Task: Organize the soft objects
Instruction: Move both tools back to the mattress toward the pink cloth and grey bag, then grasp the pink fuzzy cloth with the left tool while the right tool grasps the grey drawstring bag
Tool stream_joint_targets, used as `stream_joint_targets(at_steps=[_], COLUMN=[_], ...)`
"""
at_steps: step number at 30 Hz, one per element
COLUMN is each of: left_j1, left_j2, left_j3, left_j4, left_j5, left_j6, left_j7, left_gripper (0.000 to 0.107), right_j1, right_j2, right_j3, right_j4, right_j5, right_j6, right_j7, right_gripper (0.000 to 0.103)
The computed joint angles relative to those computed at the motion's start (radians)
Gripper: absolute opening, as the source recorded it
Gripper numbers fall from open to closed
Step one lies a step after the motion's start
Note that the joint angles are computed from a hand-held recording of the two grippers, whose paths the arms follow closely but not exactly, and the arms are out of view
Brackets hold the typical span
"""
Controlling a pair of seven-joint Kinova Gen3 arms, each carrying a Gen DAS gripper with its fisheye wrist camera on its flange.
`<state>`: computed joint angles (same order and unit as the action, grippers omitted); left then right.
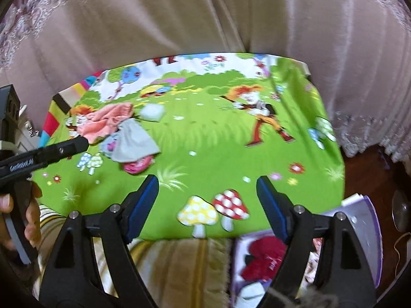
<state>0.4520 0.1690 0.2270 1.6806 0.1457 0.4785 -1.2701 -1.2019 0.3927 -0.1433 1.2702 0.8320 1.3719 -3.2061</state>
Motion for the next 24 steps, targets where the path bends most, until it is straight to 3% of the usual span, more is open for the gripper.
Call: stream_joint_targets(at_steps=[13, 18, 24], left_j1=[-0.104, -0.111, -0.150], left_j2=[0.019, 0.078, 0.199], left_j3=[-0.099, -0.139, -0.129], left_j4=[-0.010, -0.073, -0.203], left_j5=[-0.075, -0.156, -0.162], left_j6=[0.014, 0.062, 0.156], left_j7=[0.115, 0.188, 0.161], left_gripper=[0.076, 0.080, 0.084], right_j1=[0.098, 0.127, 0.183], right_j2=[0.137, 0.204, 0.318], right_j3=[0.065, 0.098, 0.113], right_j4=[-0.209, -0.301, -0.456], right_j5=[-0.122, -0.198, -0.327], right_j6=[-0.167, -0.214, -0.235], right_j7=[0.280, 0.388, 0.552], right_gripper=[0.083, 0.083, 0.083])
